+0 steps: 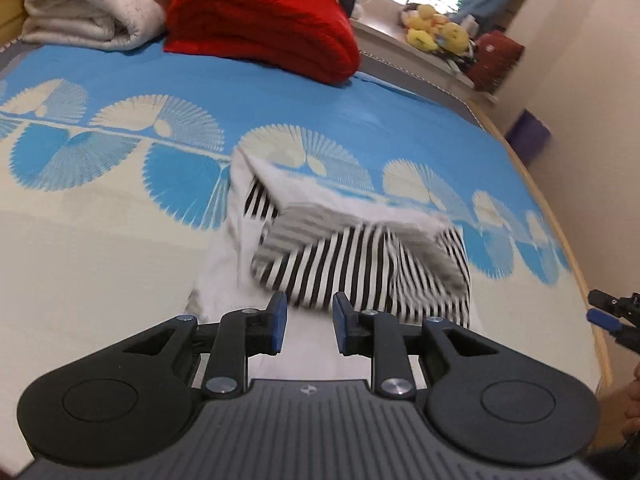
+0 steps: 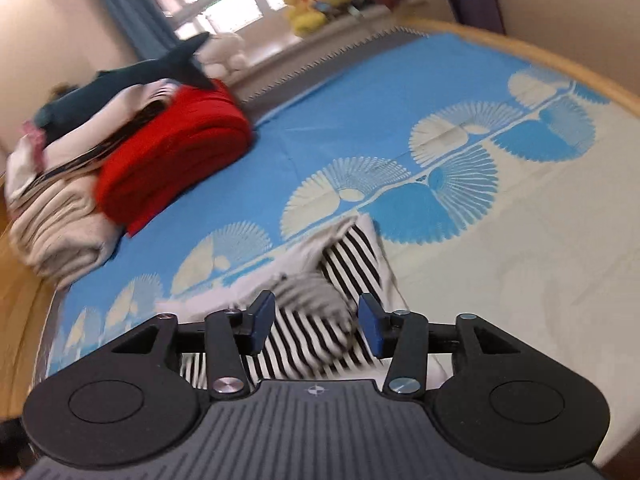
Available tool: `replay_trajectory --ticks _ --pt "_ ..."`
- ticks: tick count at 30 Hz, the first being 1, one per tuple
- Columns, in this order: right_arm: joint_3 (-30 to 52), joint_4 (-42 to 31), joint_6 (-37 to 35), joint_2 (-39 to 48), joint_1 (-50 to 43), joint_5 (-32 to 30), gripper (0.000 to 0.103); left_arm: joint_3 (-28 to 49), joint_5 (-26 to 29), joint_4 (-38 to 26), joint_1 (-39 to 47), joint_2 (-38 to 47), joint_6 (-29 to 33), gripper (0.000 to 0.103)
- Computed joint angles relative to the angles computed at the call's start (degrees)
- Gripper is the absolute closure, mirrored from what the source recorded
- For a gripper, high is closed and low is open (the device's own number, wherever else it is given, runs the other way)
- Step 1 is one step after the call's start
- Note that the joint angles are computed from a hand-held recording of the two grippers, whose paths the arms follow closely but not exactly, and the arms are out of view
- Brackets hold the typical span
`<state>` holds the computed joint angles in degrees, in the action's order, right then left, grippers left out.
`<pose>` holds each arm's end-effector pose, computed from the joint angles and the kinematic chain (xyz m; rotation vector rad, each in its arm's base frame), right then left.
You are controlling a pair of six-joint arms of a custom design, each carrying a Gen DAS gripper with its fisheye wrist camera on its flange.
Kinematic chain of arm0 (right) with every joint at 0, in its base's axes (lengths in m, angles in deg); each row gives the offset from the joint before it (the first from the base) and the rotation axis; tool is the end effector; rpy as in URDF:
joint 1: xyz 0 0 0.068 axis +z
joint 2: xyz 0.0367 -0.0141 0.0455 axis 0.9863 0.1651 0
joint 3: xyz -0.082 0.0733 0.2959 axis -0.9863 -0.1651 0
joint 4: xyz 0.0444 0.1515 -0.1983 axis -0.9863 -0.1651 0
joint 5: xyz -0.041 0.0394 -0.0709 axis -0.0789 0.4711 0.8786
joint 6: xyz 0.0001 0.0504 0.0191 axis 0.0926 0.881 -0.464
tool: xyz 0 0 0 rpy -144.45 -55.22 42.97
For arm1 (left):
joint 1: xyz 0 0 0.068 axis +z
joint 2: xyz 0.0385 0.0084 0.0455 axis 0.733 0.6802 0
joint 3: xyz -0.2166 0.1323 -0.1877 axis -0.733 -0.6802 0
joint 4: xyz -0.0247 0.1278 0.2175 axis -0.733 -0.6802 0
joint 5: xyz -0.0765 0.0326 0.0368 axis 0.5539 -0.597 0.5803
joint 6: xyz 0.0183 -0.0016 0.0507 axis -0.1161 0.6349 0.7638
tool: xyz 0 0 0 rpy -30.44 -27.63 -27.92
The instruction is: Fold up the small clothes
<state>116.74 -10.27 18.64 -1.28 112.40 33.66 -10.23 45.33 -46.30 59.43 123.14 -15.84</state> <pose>0.2161 0.1202 0.3009 0.4909 2.2453 0.3195 0.2890 0.0476 0.2654 -0.0386 2.4429 -0.4370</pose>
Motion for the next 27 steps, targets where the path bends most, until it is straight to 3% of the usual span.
replay_trajectory --ticks 2,4,6,8,9,14,18,20,22,23,25,27 --pt "-5.5 -2.3 2.0 -6.5 5.7 4.5 0.051 -6.7 2.0 -1.1 3.9 -6.8 2.8 0.076" --pt "-12.1 -5.4 8.6 -13.1 13.2 9.4 0.051 -13.5 4.1 -0.8 8.3 -11.3 5.3 0.076" --pt "-17.8 -9.7 19.1 -17.6 22.1 14.9 0.051 -19.6 4.0 -0.8 12.3 -14.6 8.6 0.076" --pt "-18.1 -17.2 34.2 -17.8 29.3 16.4 0.050 -23.4 0.7 -2.0 13.8 -16.7 11.2 0.076" --pt "-19.9 -16.0 37.1 -19.4 31.9 17.6 0.052 -24.5 0.9 -2.0 14.6 -17.3 12.2 0.076" --pt "-21.9 -18.6 39.3 -14.8 40.0 21.9 0.051 -25.8 4.0 -6.7 19.8 -21.3 18.2 0.074" --pt "-23.8 -16.9 40.1 -16.9 37.3 16.3 0.051 -29.6 6.5 -3.3 23.9 -21.2 20.7 0.063" --pt "-23.6 -17.5 41.3 -16.9 38.4 16.8 0.051 -31.9 8.9 -0.7 26.6 -18.8 22.0 0.055" --pt "-24.7 -16.4 41.4 -16.0 40.1 17.9 0.048 -32.8 5.7 2.6 23.8 -16.2 17.9 0.048" --pt "-26.2 -14.2 40.8 -15.6 40.0 17.6 0.048 -32.7 4.6 4.0 22.3 -15.0 15.9 0.045" --pt "-31.3 -4.9 36.2 -14.9 36.5 15.0 0.048 -33.2 4.8 7.7 20.4 -13.7 13.6 0.023" --pt "-32.8 1.5 32.3 -11.0 29.7 10.2 0.048 -34.3 2.0 11.6 17.4 -12.8 10.7 0.019"
